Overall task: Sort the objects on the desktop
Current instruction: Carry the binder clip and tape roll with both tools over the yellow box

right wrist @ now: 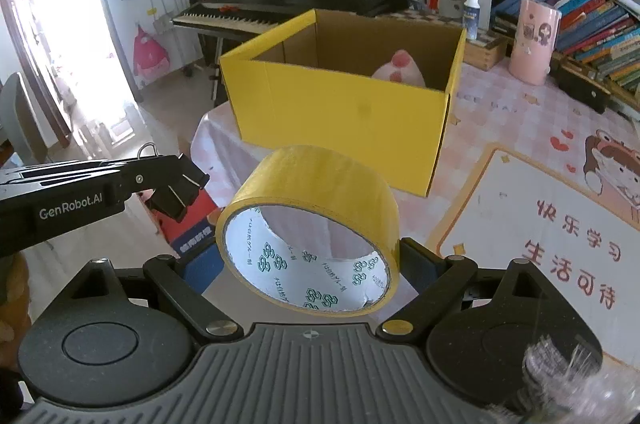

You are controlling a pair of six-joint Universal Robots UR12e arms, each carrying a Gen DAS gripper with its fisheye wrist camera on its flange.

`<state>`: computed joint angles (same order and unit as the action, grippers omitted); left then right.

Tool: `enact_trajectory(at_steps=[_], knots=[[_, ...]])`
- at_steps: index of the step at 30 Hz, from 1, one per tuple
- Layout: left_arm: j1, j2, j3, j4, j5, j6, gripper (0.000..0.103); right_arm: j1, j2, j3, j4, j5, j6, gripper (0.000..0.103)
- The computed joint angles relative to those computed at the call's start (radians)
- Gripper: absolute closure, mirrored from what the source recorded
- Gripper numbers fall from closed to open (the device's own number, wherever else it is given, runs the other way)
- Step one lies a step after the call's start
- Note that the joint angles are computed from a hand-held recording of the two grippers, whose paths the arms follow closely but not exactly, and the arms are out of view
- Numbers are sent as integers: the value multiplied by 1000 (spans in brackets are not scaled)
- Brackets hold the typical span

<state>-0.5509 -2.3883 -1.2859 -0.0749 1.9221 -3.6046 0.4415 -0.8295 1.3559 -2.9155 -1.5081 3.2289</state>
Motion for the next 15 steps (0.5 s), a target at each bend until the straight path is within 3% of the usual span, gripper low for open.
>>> enact_trajectory(at_steps=[8, 15], knots=[[10, -23, 46, 29, 8, 31, 98, -4, 13, -25, -49, -15, -8, 11], [19, -71, 142, 42, 42, 48, 98, -20, 42, -88, -105, 19, -19, 11]])
